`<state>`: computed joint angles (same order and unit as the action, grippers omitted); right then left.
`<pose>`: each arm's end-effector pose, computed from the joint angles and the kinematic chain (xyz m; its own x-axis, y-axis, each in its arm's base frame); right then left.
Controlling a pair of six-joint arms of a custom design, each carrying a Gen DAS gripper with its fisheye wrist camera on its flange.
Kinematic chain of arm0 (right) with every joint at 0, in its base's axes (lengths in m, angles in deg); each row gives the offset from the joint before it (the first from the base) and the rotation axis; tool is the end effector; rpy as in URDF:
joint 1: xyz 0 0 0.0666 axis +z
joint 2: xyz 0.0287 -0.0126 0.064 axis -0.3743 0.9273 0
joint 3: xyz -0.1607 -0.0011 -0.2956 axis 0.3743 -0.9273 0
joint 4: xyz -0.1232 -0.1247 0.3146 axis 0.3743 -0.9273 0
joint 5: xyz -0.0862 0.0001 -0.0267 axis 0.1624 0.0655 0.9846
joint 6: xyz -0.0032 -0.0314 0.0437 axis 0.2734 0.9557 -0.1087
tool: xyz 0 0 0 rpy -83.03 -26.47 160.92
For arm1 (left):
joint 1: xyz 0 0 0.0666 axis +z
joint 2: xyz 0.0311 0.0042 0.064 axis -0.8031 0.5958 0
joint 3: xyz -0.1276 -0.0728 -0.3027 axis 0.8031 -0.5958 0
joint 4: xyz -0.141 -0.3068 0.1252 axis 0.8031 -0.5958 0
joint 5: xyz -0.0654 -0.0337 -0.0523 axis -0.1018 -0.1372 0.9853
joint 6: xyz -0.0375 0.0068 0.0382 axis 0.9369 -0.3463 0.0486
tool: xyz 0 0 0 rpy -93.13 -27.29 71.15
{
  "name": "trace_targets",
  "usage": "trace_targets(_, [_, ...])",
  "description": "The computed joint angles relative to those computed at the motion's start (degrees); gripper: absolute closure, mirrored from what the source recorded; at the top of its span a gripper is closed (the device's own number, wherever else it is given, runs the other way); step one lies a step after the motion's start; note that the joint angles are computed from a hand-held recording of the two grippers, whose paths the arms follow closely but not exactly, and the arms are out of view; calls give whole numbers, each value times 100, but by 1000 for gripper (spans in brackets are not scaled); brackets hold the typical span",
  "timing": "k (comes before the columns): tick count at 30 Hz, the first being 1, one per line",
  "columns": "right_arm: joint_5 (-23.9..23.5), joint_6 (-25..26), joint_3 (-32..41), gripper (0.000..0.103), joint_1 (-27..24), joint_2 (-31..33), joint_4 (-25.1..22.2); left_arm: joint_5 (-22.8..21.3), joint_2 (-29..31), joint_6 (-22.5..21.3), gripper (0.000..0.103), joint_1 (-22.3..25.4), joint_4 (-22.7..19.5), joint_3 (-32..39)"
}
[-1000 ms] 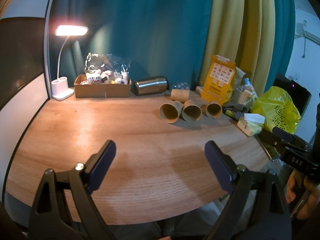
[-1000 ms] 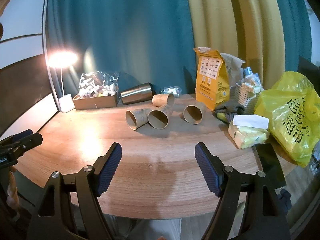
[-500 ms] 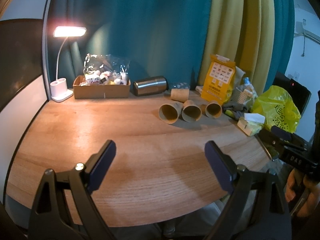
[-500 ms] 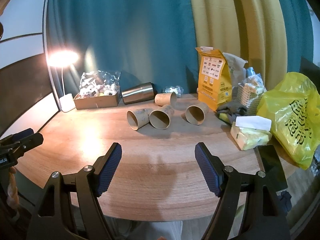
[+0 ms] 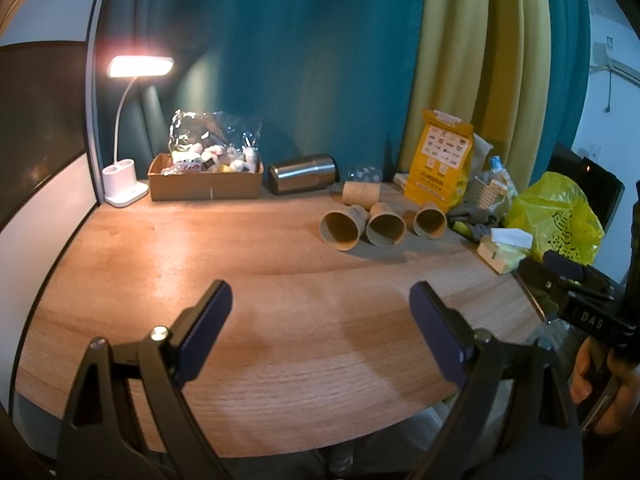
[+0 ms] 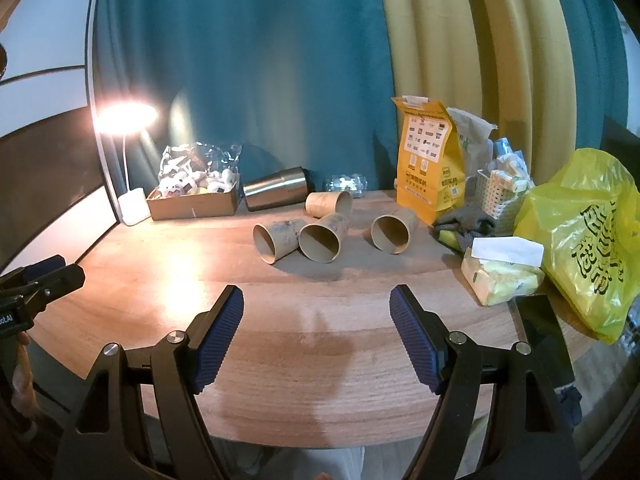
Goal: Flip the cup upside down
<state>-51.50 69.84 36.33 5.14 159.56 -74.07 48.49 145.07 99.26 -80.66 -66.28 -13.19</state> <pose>0.4517 0.2308 0.3714 -0.4208 -0.1869 -0.8877 -0.4437 0.8959 0.0216 0.3618 -0.1698 0.4011 -0.4988 -0.2084 -0.8413 -0.1367 0.9774 -0.1611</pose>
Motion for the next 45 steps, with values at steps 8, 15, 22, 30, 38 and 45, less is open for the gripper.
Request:
trace_targets(8, [-10,7,-40,24,4,-15,26,4,1,-11,11,2,3,6])
trace_targets(15, [89,30,-82,24,36,-47,87,5,-3,5,11,44,-20,7])
trace_targets(22, [74,26,-63,24,37,-40,62,10,-12,-3,11,57,-19,2])
trace_targets(30, [104,52,16,24,83,-31,-47,-15,-59,24,11,58,6,-47])
trace_targets(38, [101,52,77,24,73,10,-71,-20,-72,58,11,51,-1,-60])
trace_targets(45, [115,45,94,24,84,23,-91,-29,-77,60,11,43,1,-68])
